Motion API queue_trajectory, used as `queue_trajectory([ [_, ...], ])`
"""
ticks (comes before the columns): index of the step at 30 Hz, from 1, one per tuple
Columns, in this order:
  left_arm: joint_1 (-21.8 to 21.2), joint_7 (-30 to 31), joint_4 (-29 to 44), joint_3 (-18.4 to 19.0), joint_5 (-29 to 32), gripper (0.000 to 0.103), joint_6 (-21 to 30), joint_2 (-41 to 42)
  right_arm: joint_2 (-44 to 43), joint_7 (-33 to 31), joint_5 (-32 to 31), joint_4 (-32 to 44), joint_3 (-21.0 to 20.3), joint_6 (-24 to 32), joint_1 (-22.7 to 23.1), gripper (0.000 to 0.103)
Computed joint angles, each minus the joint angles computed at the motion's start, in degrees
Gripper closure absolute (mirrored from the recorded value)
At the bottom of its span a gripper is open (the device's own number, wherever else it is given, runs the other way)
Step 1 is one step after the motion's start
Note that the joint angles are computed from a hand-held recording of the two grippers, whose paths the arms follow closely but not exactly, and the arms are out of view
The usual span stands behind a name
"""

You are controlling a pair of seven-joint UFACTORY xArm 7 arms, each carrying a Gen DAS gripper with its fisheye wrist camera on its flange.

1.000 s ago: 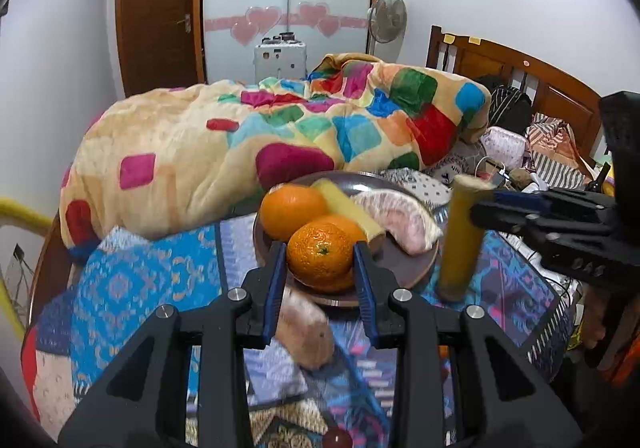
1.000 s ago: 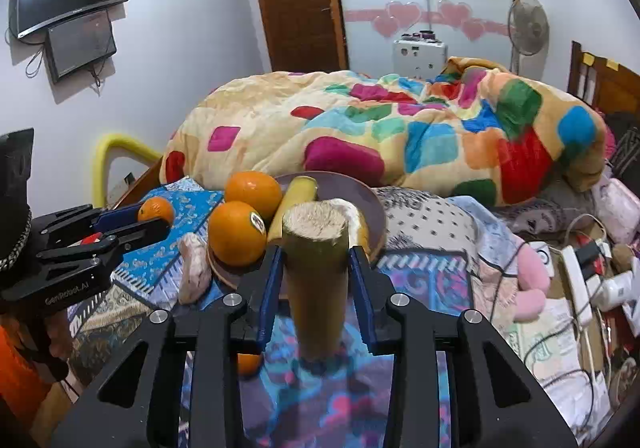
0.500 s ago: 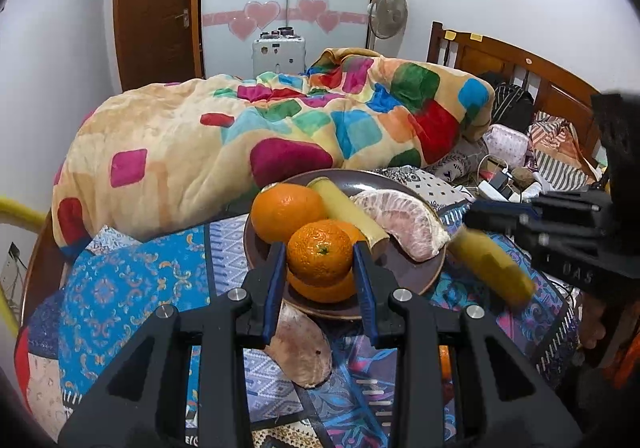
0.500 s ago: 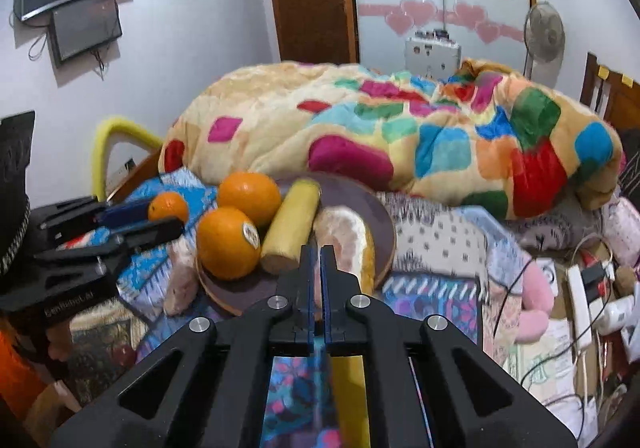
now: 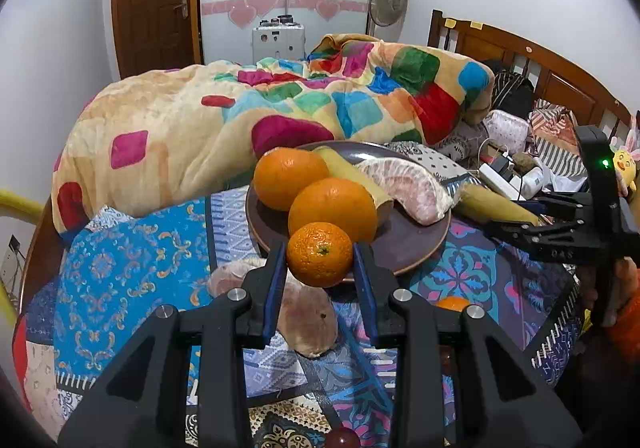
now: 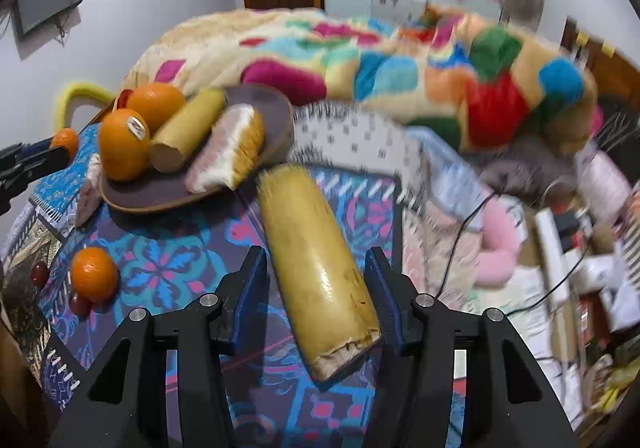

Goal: Organize fruits
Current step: 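Release the tangerine on the plate with the left tool while the right tool carries the corn, then lower the yellow corn cob onto the plate and open the right tool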

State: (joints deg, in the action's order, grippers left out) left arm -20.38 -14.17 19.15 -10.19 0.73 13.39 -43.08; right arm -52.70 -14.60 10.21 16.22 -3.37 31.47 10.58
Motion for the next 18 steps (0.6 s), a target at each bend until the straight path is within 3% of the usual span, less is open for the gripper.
queue_trajectory([
  [3,0.13,-0.18,-0.07,-0.16,0.09,0.07,-0.19,0.58,0.61,-0.99,0.74,0.1,-0.73,-1.22,1.06,0.059],
  [6,0.39,-0.77,0.02,-0.52,0.16,0.07,-0.2,0.89,2.18,-1.62,0.3,0.86,0.48,-1.78,2.18,0.067],
  [9,0.91,-1.28,-0.04,-0.89,0.56,0.07,-0.14,0.64,0.78,0.56,-1.85,-0.15,4.06,-2.38,0.7,0.068],
  [18,1.54,-1.41,1.18,-0.46,0.86,0.07,-0.61,0.58,-6.39,2.6,-1.81,-0.3,3.0,0.26,3.16,0.068],
])
